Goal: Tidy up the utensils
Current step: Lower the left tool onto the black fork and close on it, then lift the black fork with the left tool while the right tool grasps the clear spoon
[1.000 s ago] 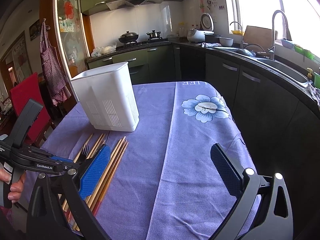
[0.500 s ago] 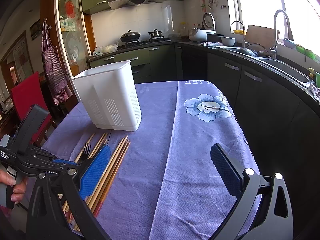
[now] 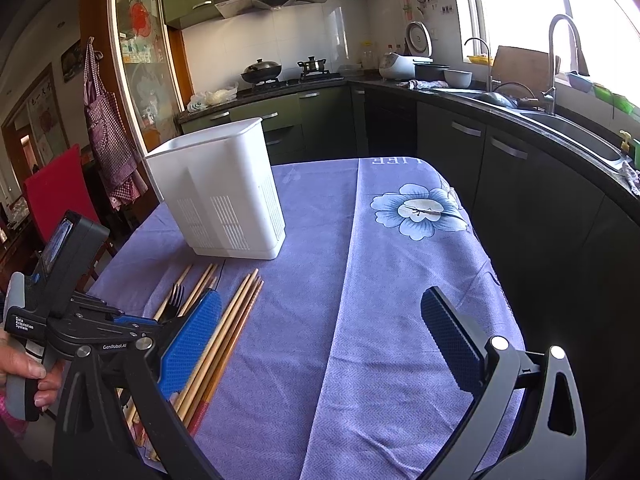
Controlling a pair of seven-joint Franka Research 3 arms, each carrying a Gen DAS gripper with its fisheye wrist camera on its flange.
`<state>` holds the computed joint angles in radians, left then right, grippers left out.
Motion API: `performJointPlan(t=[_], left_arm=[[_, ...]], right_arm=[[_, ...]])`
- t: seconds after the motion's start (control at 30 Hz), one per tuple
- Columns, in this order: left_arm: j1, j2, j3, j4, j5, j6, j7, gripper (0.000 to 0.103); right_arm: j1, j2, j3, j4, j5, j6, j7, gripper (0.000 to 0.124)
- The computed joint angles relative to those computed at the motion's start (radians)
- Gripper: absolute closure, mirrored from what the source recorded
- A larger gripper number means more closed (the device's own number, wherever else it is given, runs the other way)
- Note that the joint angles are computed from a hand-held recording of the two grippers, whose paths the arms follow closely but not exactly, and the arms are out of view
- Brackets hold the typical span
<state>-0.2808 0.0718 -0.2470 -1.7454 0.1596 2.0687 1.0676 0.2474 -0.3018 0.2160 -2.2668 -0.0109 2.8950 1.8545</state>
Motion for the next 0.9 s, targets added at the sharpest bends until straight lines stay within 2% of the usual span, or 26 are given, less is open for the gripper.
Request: performJointPlan(t=[0.1, 0.17, 0.27, 0.33, 0.43, 0.57, 0.7, 0.8, 0.9], left_arm=[[0.005, -0.005, 0.003, -0.011, -0.016, 0.024, -0.002, 0.094], [0.008, -0.023, 0.005, -0.032, -0.024, 0.055, 0.004, 0.094], [0.013, -0.072, 0.007, -0.069, -0.032, 0.112, 0.012, 0.094], [0.016, -0.104, 0.008, -0.087, -0.011, 0.149, 0.001, 0.094], [0.021, -0.151, 0.011, -0.115, 0.019, 0.207, -0.007, 0.094], [0.027, -0.214, 0.015, -0.164, 0.040, 0.276, -0.009, 0.094], [0.032, -0.259, 0.029, -0.209, 0.017, 0.334, 0.015, 0.094], [0.034, -0.288, 0.042, -0.244, -0.012, 0.368, 0.041, 0.094], [0.037, -0.307, 0.054, -0.275, -0.040, 0.397, 0.066, 0.094]], right_arm=[[0.011, 0.001, -0.007, 0.006, 0.009, -0.006, -0.013, 0.025], [0.063, 0.007, -0.044, 0.016, 0.072, -0.020, -0.075, 0.025], [0.110, 0.029, -0.064, 0.065, 0.144, -0.103, -0.143, 0.025], [0.121, 0.050, -0.055, 0.101, 0.150, -0.145, -0.171, 0.025], [0.132, 0.100, -0.035, 0.181, 0.141, -0.252, -0.166, 0.025], [0.161, 0.165, -0.030, 0.257, 0.164, -0.322, -0.147, 0.025], [0.189, 0.234, -0.044, 0.336, 0.259, -0.425, -0.142, 0.044], [0.201, 0.270, -0.041, 0.378, 0.237, -0.483, -0.102, 0.074], [0.217, 0.304, -0.036, 0.424, 0.185, -0.541, -0.051, 0.083]])
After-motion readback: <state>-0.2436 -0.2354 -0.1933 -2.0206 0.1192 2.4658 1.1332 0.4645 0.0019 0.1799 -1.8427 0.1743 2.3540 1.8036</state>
